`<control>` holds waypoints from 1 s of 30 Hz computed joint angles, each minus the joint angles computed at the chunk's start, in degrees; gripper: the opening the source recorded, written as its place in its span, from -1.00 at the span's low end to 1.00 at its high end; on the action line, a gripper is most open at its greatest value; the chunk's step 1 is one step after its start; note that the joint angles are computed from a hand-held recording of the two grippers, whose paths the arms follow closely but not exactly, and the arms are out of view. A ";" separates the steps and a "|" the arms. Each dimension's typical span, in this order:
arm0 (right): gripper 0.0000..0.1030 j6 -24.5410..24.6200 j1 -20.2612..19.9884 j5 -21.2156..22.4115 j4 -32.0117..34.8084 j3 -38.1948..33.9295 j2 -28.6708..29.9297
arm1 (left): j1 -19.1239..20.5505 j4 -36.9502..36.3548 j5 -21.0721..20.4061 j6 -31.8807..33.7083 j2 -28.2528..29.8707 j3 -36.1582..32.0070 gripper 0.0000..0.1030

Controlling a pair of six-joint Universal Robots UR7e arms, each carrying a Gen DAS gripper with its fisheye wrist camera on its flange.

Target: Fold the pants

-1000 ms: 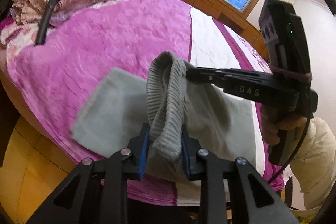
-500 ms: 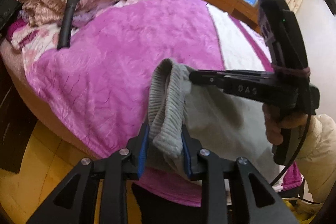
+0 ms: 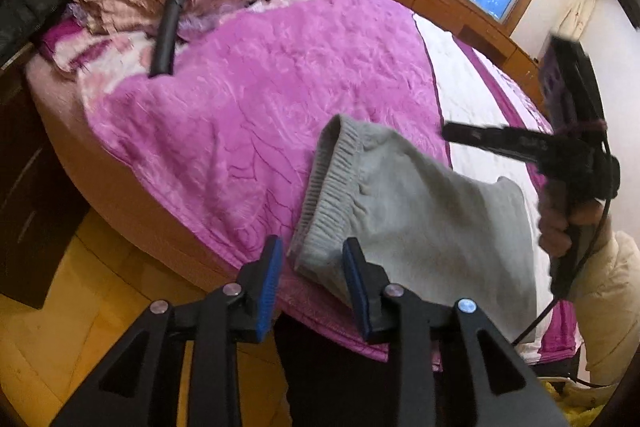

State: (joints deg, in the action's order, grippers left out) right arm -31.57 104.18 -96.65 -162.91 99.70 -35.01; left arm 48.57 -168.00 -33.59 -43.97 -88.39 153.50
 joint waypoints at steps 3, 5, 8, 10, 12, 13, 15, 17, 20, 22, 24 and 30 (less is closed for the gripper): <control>-1.00 1.36 -1.65 -2.37 -2.89 3.67 -4.27 | -3.04 3.91 2.30 -1.69 -1.95 0.27 -0.37; -1.00 2.33 -3.02 -4.42 -4.23 6.03 -7.20 | -4.10 3.02 2.91 -0.09 -0.93 -0.26 -0.37; -1.00 3.89 -5.26 -6.68 -6.54 9.09 -10.73 | -2.92 -4.50 1.47 5.53 5.04 -2.76 -0.37; -1.00 5.03 -6.52 -7.66 -6.41 10.12 -12.15 | -0.81 -9.54 -0.94 10.10 9.33 -5.07 -0.49; -1.00 5.92 -7.33 -8.73 -5.92 10.66 -12.66 | 0.90 -10.90 -2.88 12.18 12.71 -7.61 -0.69; -1.00 6.27 -7.67 -9.28 -6.12 10.93 -12.67 | 1.62 -11.77 -3.23 12.88 14.02 -8.51 -0.71; -1.00 6.19 -8.24 -9.22 -6.19 11.26 -12.73 | 2.64 -11.59 -3.73 12.35 15.70 -9.84 -0.71; -1.00 5.96 -8.58 -9.77 -6.22 10.95 -12.19 | 3.71 -9.85 -4.27 11.62 16.30 -10.62 -0.71; -1.00 6.01 -8.85 -12.32 -8.61 10.05 -10.26 | 4.15 -2.47 -0.63 6.92 15.76 -10.75 -0.71; -1.00 5.91 -8.82 -14.53 -11.42 9.48 -8.40 | 5.17 0.21 -0.51 5.02 14.96 -10.54 -0.77; -1.00 5.71 -9.12 -14.65 -12.42 9.23 -7.44 | 5.77 1.12 -0.98 4.07 14.06 -9.94 -0.88; -1.00 6.67 -8.67 -14.76 -13.84 9.85 -7.93 | 4.34 3.08 -0.23 3.05 11.60 -7.75 -0.91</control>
